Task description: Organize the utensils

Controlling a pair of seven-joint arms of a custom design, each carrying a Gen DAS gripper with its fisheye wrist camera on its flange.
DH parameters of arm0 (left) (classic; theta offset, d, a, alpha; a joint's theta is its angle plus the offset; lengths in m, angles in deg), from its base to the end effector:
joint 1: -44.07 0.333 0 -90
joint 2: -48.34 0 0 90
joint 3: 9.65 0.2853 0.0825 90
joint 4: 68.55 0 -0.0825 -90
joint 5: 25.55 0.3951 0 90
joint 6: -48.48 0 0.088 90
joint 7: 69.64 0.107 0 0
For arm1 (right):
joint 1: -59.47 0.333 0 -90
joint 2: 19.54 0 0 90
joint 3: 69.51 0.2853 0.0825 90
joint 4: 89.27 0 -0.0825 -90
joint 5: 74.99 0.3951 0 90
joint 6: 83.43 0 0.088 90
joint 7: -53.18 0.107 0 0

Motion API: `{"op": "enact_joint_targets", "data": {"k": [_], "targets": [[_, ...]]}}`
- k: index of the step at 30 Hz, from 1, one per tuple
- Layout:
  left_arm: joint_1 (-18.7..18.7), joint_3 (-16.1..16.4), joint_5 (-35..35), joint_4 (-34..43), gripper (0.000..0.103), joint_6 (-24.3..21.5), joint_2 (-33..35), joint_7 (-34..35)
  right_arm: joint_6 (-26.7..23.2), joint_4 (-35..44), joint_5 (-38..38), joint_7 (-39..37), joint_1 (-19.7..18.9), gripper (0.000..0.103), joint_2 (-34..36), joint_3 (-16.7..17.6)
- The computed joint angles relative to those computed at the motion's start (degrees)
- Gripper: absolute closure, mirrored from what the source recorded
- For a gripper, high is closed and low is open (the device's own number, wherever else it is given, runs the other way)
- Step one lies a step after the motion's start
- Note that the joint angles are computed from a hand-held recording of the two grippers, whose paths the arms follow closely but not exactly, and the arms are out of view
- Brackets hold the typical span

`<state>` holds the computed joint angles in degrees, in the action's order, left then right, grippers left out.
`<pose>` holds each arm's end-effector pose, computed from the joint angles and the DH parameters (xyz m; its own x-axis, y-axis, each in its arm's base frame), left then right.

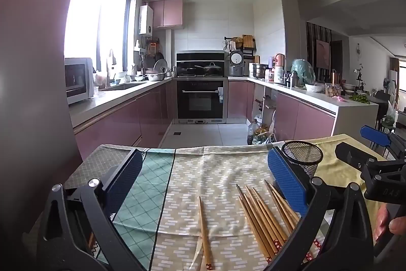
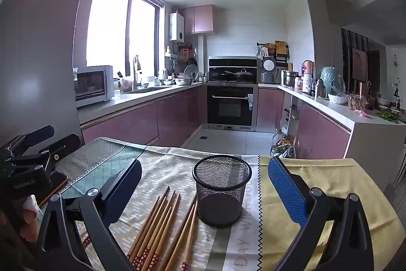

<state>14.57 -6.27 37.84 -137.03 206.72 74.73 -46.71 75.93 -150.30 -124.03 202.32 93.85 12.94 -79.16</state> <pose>0.6374 -0.3674 0.6076 -0.1114 -0.9936 -0.0187 -0.2314 0.0442 -0.9718 0.6497 0.3855 0.6094 0.1418 -0.9892 -0.0371 -0.2596 -0.0010 -0.9657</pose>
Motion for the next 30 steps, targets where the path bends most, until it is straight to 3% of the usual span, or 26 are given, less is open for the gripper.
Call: {"op": "enact_joint_targets", "data": {"k": [8,9,30], "targets": [[-0.32,0.56,-2.7,1.55,0.006,0.34,1.34,2.54,0.32,-0.25,0.56,-0.71,-0.28,0.007,-0.11,0.27],[-0.67,0.54,0.65,-0.48,0.006,0.05,-0.46,-1.0,0.72,-0.41,0.83,-0.97,-0.51,0.007,-0.17,0.44],[-0.05,-0.16,3.17,-0.25,0.006,-0.36,-0.56,-2.84,-0.69,-0.83,-1.21,1.09,0.0,0.007,-0.75,0.13]]}}
